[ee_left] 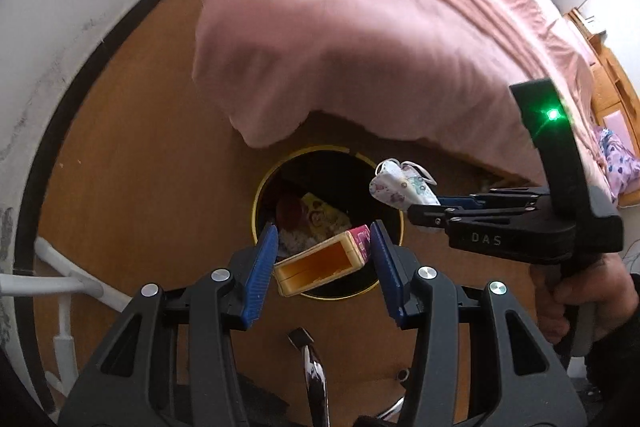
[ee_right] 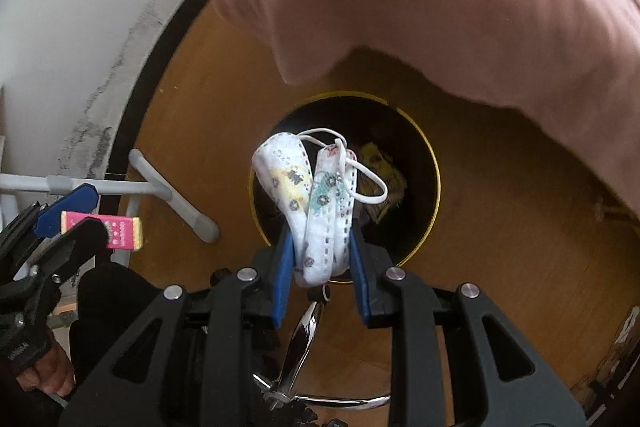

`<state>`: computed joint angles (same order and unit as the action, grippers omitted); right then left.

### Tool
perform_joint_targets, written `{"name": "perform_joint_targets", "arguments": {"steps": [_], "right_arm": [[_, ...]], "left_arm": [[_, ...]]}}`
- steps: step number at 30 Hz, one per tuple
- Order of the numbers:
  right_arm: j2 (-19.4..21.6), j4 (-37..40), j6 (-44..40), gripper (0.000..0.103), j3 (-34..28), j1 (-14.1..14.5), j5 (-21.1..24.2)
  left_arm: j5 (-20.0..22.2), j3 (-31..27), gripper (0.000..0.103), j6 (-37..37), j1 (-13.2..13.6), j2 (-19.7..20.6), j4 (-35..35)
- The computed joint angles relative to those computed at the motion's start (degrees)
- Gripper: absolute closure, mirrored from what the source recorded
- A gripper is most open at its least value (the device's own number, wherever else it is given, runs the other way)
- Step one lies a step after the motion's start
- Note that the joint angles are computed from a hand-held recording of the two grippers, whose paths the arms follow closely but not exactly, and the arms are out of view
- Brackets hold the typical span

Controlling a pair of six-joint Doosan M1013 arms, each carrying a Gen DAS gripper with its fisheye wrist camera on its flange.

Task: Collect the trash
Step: 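Carry the pink box and mask over the bin and open both tools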

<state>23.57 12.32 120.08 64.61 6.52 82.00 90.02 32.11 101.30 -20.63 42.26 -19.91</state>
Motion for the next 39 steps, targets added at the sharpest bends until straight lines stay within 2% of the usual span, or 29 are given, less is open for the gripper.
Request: {"name": "perform_joint_targets", "arguments": {"steps": [4,12,15,16,19,26,28,29,30,31,32,34,36,39], "right_arm": [[1.04,1.82,0.16,0.076,1.3,-0.8,0.08],[1.42,3.37,0.25,0.074,2.31,-1.84,-0.93],[1.22,3.82,0.84,0.053,2.31,-2.02,-1.59],[1.15,3.73,0.96,0.051,2.33,-2.08,-1.98],[1.08,3.95,1.04,0.045,2.17,-2.27,-2.46],[-0.25,4.08,2.25,0.039,2.59,-2.68,-3.97],[-0.69,3.91,2.61,0.034,2.65,-2.71,-4.22],[-0.9,3.66,2.74,0.033,2.66,-2.69,-4.3],[-1.15,3.42,2.89,0.029,2.67,-2.66,-4.39],[-1.51,3.03,3.25,0.026,2.7,-2.61,-4.57],[-1.78,2.83,3.5,0.025,2.68,-2.6,-4.67],[-2.35,2.35,3.88,0.024,2.31,-2.59,-4.47],[-2.95,1.46,3.89,0.023,1.61,-2.49,-4.33],[-3.56,-1.84,3.12,0.021,-1.35,-1.82,-3.08]], "left_arm": [[1.34,0.62,0.056,-1.7,-0.37,1.45,1.31],[2.13,0.46,0.058,-0.36,-0.87,2.2,1.43],[2.78,-0.42,0.06,-0.41,-1.09,2.65,1.2],[2.6,-0.41,0.06,-0.37,-1.11,2.62,1.12],[3.1,-1.16,0.06,-0.44,-1.25,2.98,0.85],[3.17,-1.51,0.06,0.14,-1.6,3.11,0.57],[3.2,-1.54,0.06,0.31,-1.65,2.97,0.37],[3.29,-1.73,0.058,0.14,-1.7,3.0,0.35],[3.61,-2.13,0.048,-0.11,-1.78,3.1,0.56],[3.39,-2.18,0.032,-0.36,-1.83,2.86,0.8],[2.72,-1.95,0.027,-0.38,-1.82,2.51,0.83],[1.38,-1.5,0.022,0.32,-1.79,1.53,0.84],[2.16,-3.02,0.018,0.62,-1.87,1.33,1.73],[1.64,-5.15,0.018,2.09,-1.67,-0.34,3.62]]}}
